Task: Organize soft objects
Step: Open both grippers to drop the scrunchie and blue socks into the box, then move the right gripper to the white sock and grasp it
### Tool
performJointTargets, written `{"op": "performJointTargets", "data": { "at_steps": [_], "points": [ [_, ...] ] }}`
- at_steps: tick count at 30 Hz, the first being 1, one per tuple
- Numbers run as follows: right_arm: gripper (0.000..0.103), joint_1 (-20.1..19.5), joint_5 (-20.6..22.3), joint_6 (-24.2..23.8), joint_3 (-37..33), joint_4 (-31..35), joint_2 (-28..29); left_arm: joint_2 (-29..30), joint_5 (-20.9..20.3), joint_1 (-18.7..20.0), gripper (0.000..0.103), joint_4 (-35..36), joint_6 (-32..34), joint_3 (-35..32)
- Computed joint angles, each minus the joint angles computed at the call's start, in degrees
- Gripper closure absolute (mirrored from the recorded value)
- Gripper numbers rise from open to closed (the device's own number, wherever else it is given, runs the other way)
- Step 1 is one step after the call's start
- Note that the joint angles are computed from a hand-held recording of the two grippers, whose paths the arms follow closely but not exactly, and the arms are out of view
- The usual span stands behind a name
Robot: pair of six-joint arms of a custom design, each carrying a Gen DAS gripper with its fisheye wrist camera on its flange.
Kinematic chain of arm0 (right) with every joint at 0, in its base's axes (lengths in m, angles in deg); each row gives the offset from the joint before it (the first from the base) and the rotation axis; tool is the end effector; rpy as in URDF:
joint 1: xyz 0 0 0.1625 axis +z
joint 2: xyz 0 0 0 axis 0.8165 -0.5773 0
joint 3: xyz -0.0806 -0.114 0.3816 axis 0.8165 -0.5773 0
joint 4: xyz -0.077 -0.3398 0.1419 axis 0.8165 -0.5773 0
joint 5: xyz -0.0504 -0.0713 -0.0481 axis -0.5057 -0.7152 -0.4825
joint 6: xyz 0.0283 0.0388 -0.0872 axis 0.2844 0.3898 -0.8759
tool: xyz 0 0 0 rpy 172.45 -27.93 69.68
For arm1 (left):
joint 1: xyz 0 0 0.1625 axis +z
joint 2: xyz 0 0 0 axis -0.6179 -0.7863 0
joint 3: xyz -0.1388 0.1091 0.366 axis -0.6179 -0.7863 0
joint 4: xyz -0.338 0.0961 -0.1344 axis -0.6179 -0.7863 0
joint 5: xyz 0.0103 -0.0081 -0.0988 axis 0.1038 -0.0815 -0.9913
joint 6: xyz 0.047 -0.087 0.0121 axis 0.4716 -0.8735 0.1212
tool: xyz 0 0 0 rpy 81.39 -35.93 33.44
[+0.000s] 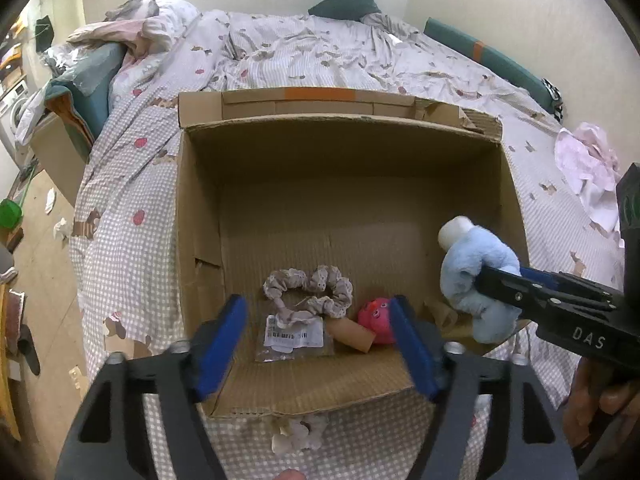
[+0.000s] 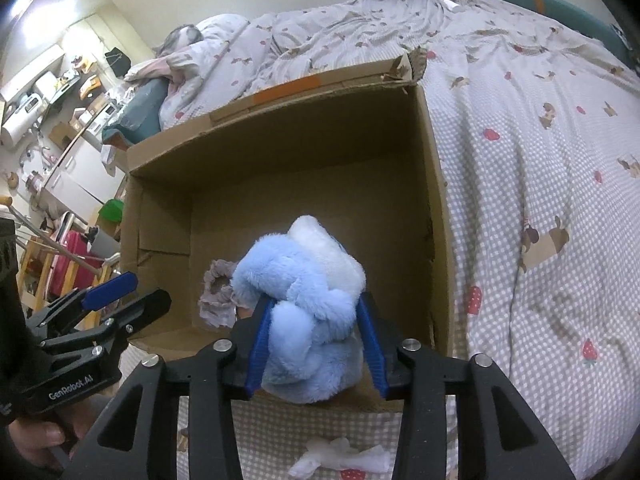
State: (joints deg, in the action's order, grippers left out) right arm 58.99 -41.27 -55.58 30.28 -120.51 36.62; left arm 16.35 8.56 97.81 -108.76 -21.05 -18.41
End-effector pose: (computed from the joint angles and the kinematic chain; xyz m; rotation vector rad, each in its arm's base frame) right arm 0.3516 -0.6304 0.1185 -0.1508 -2.5113 0.8658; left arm -0.2027 -0.7140 0.2819 0.8622 2.4528 -0.4148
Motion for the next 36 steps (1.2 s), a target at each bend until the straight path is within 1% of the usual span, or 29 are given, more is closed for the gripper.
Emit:
{"op": "performJointTargets", "data": {
  "at_steps": [1, 2, 5, 7, 11, 18, 23, 25, 27, 32, 36],
  "points": [
    [0.048, 0.1, -0.2, -0.4, 0.0, -0.7, 0.1, -0.1, -0.1, 0.0, 0.019, -0.3, -0.1, 0.1],
    [0.041, 0.3, -0.6, -0.8, 0.0, -1.3, 0.1, -0.1, -0.2, 0.0, 0.018, -0.4, -0.1, 0.1],
    [0.029, 0.9, -2.3, -2.6, 0.1, -4.0, 0.4, -0.2, 0.0, -0.2, 0.015, -0.3, 0.5, 0.1],
    [0.024, 1.2, -3.1, -3.4, -0.1, -4.9, 0.6, -0.4, 0.6, -0.4, 0.014, -1.3, 1.2, 0.8],
    [0.024, 1.2, -2.5, -3.0, 0.4, -5.4, 0.0, -0.7, 0.5, -0.4, 0.014, -1.3, 0.9, 0.9],
    [0.024, 1.8, -3.7, -2.6, 1.6, -7.0, -0.7, -2.3, 1.4, -0.6, 0.014, -2.3, 0.5, 2.6],
    [0.024, 2.4, -4.5, -0.8, 3.5, -7.0, -1.7, -4.8, 1.8, -1.0, 0.014, -1.6, 1.5, 5.4],
    [0.024, 2.6, -4.8, 0.2, 4.2, -6.2, -2.1, -6.2, 3.2, -1.5, 0.014, -2.8, 3.2, 7.7],
    [0.024, 2.9, -4.6, 1.1, 5.1, -5.3, -2.7, -7.3, 3.4, -1.7, 0.014, -3.7, 3.5, 9.2],
    [0.024, 3.9, -6.5, 3.1, 6.9, -4.1, -3.3, -10.4, 3.8, -2.1, 0.013, -3.4, 2.6, 12.8],
    [0.024, 4.4, -6.5, 5.2, 8.7, -3.5, -4.1, -12.6, 3.8, -2.3, 0.013, -3.1, 1.3, 15.0]
  ]
}}
